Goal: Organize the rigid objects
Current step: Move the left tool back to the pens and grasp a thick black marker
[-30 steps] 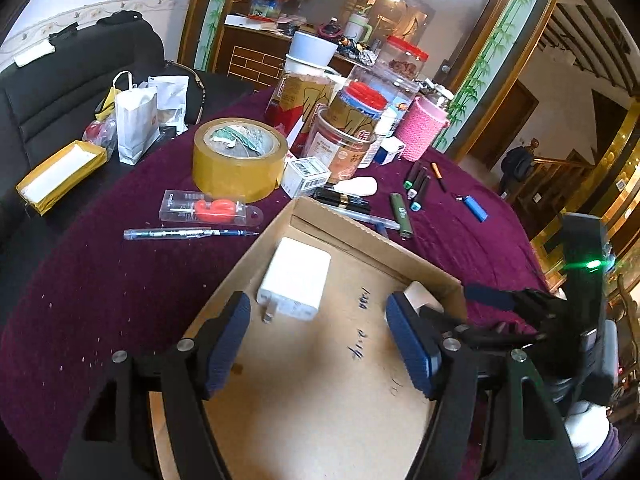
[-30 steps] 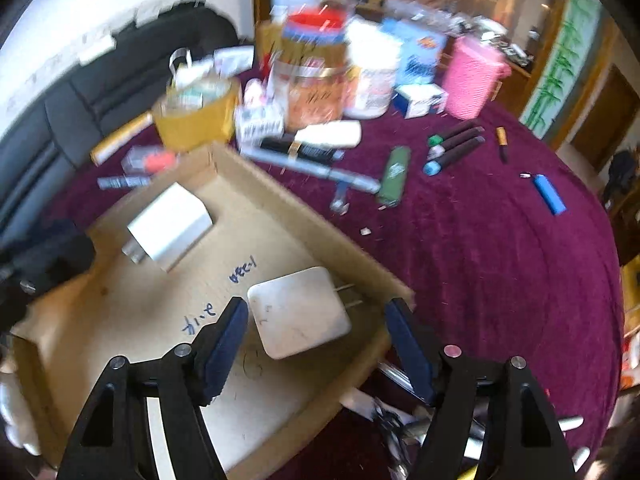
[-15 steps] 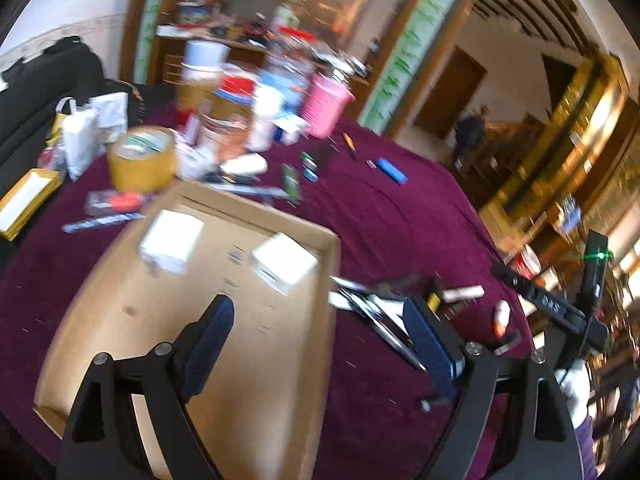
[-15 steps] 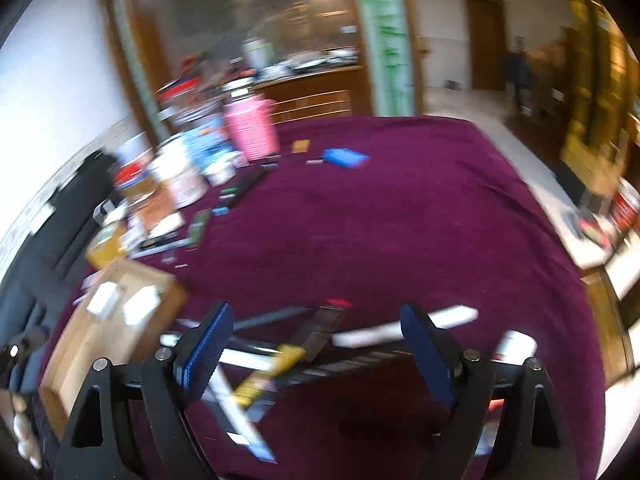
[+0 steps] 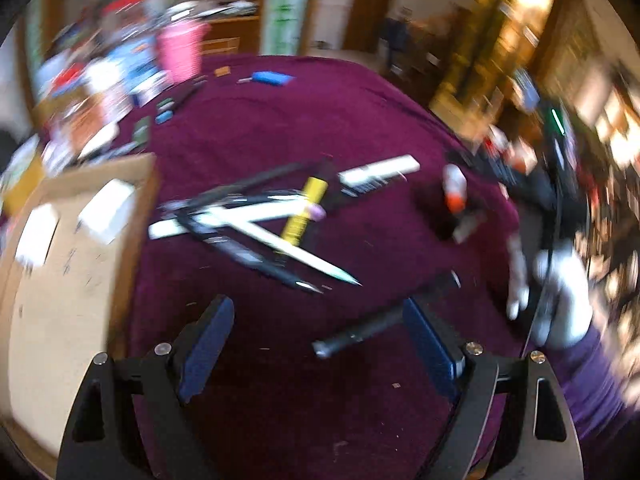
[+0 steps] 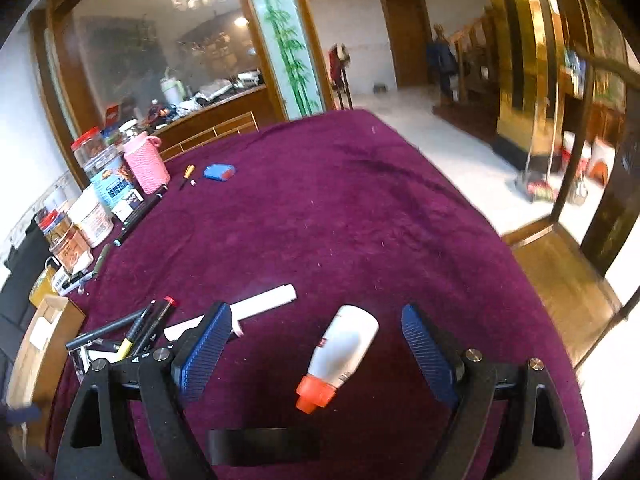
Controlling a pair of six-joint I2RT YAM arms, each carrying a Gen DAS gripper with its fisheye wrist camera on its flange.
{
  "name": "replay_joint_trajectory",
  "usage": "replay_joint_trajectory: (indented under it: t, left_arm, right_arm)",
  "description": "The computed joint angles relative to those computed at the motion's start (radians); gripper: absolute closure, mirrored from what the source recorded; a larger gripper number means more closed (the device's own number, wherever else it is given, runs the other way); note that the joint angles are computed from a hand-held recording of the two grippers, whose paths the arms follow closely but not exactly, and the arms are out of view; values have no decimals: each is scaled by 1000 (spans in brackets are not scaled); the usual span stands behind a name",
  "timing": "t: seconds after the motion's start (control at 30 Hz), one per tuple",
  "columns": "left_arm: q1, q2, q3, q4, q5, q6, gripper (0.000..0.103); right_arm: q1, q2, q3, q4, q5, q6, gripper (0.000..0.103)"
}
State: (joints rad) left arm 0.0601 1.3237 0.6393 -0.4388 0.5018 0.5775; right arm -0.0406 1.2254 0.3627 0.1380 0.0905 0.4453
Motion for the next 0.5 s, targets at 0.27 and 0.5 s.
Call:
replay_joint_trajectory:
  t: [0.27,0.5]
  left_arm:
    - [-360,-90,-203,248,-236,63,19]
    - [-392,23,-130,193,-251,81,80]
  right_arm:
    - [-33,-19,-23,25,-74,6,13]
    - [-79,-24,-44,41,-132,32,13]
